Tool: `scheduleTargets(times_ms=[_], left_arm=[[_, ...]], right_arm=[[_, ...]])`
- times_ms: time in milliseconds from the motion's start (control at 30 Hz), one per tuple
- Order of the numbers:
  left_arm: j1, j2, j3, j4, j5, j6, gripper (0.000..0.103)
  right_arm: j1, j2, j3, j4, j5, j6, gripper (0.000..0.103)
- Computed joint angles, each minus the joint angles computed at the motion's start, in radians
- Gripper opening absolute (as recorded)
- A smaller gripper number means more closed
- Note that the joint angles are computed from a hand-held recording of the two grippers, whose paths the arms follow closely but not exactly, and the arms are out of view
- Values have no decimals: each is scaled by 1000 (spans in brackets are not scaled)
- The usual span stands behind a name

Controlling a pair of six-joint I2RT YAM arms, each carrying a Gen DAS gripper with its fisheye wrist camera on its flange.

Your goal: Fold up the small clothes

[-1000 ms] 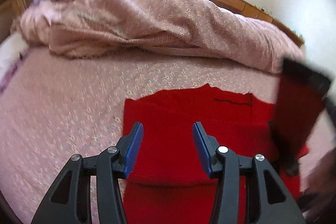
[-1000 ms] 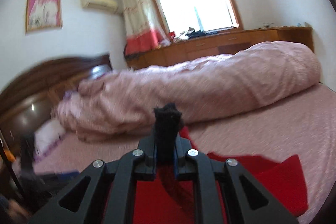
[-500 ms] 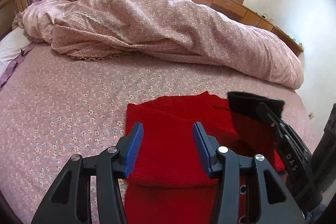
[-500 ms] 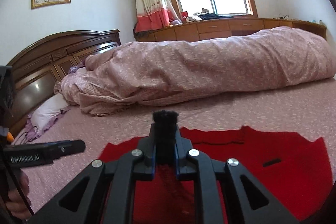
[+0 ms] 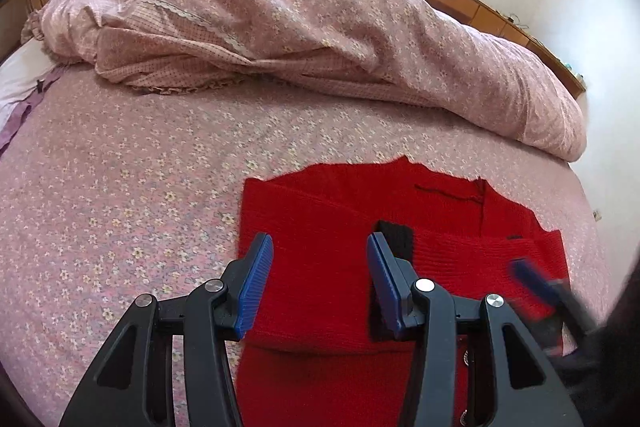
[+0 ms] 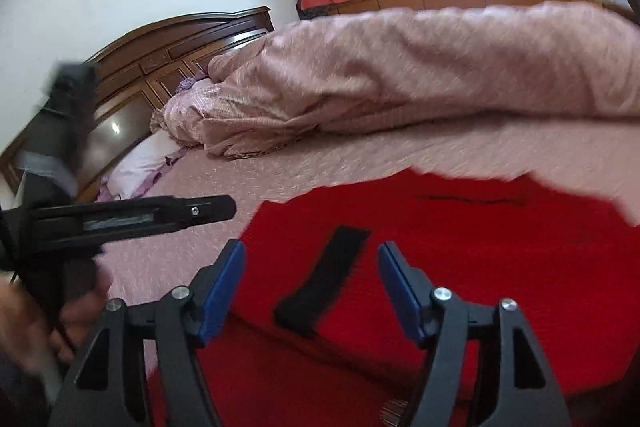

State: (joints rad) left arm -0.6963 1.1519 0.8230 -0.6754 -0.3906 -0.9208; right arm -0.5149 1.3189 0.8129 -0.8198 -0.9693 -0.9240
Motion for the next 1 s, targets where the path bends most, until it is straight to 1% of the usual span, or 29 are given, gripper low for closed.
scheduleTargets(times_ms=[67,100,133,167,200,233,267,300,367,400,433,500,567,633,667,700,733,800,867,933,1000], left_arm=[[-1,20,-6,30,29,14,43],[-3,31,-10,48,44,16,43],[2,45,-21,84,76,25,43],[8,53,-35,119,106,32,43],[18,64,-52,170,151,38,43],[27,76,-68,219,196,49,43],[36,94,-78,260,238,60,43],[43,109,-82,284,265,66,43],[50,156,-85,326,310,60,43],[54,180,-86,345,334,51,43],[56,203,-84,358,352,45,43],[49,243,-84,383,369,40,43],[31,277,-79,398,338,43,43],[12,290,-69,399,297,53,42],[0,297,-60,394,272,62,30],[-14,307,-44,372,234,74,10],[-17,308,-41,369,220,83,8],[-7,278,-72,397,226,74,5],[2,239,-100,410,225,44,5],[9,208,-117,421,224,42,5],[-1,200,-110,407,202,49,5]], right_arm=[[-131,52,90,-126,-11,-199,77],[-207,92,138,-162,-13,-291,77],[-280,145,194,-170,-6,-348,77],[-320,186,239,-164,7,-355,76],[-360,257,313,-143,46,-324,73],[-373,298,359,-137,70,-292,69],[-393,366,434,-153,83,-261,62],[-426,457,534,-189,72,-231,62],[-457,552,636,-208,68,-172,62],[-474,620,711,-247,77,-145,62],[-484,662,759,-287,78,-143,61],[-496,747,859,-395,81,-176,54],[-498,762,869,-410,94,-205,49],[-490,745,834,-375,122,-235,45],[-484,734,814,-356,133,-244,42],[-477,723,792,-336,150,-257,41],[-476,698,751,-316,161,-267,40],[-468,665,698,-269,173,-263,40],[-463,653,680,-255,176,-264,40],[-460,646,675,-257,169,-264,40],[-455,634,664,-249,165,-253,40]])
